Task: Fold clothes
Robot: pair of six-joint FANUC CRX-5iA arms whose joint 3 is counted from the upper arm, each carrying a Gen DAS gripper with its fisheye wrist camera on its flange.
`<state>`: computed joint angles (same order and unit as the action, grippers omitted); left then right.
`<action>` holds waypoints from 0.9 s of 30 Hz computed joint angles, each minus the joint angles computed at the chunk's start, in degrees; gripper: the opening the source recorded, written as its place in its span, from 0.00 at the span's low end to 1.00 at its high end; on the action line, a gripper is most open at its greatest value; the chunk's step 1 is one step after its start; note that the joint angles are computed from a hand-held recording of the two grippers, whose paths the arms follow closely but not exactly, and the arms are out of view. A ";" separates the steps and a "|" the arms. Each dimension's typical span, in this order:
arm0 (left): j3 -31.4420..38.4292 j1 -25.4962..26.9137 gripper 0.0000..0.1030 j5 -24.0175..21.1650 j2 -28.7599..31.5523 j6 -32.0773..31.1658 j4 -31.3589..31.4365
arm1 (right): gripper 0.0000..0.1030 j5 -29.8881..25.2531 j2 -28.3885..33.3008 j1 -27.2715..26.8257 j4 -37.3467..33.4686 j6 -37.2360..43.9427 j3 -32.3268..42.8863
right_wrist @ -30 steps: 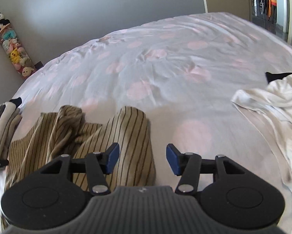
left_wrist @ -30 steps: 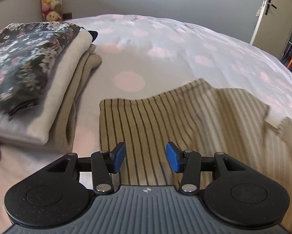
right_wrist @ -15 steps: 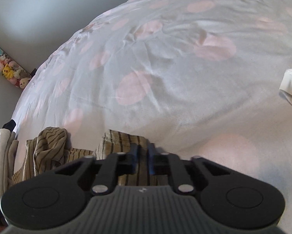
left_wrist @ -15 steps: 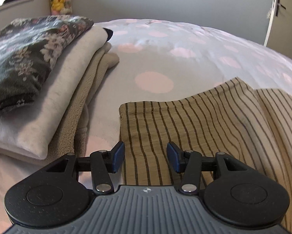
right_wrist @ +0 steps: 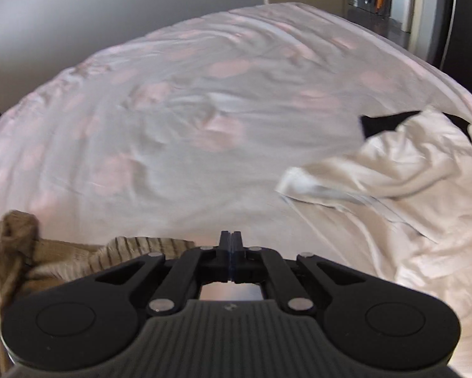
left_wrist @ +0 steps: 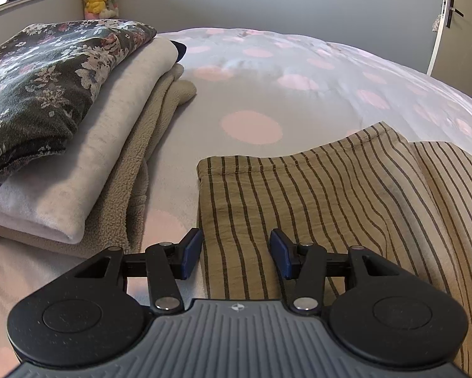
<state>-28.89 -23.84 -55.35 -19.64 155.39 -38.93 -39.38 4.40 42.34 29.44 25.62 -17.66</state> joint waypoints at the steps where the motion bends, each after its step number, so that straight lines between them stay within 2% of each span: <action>1: 0.07 -0.07 0.45 -0.10 -0.04 0.03 -0.08 | 0.00 -0.26 0.00 -0.30 -1.08 0.23 -0.21; 3: 0.20 -0.19 0.45 -0.30 -0.14 0.07 -0.25 | 0.01 0.73 -0.41 -0.49 -3.93 2.15 -0.58; 8: 0.73 -0.23 0.45 -0.21 -0.60 1.45 -1.00 | 0.07 4.53 -0.75 1.59 -5.58 7.36 0.12; 12: 1.55 2.83 0.45 1.08 0.10 -1.71 0.68 | 0.28 7.07 1.93 2.88 -11.70 15.54 4.95; 14: 2.31 4.19 0.45 1.05 1.16 -2.20 0.90 | 0.28 7.34 4.19 3.36 -16.62 21.97 8.56; 18: 1.24 8.47 0.45 5.33 1.06 -3.59 3.89 | 0.31 5.86 9.61 4.29 -26.84 36.16 16.89; 21: 0.41 9.70 0.45 7.22 1.24 -5.35 4.73 | 0.34 3.78 13.94 5.13 -30.90 44.81 22.53; 25: -0.50 10.26 0.45 9.03 1.40 -5.14 4.08 | 0.39 1.84 19.14 5.55 -32.92 49.71 28.18; 27: -0.53 10.05 0.45 9.43 1.53 -4.77 3.32 | 0.44 1.12 20.90 5.48 -34.60 51.28 30.23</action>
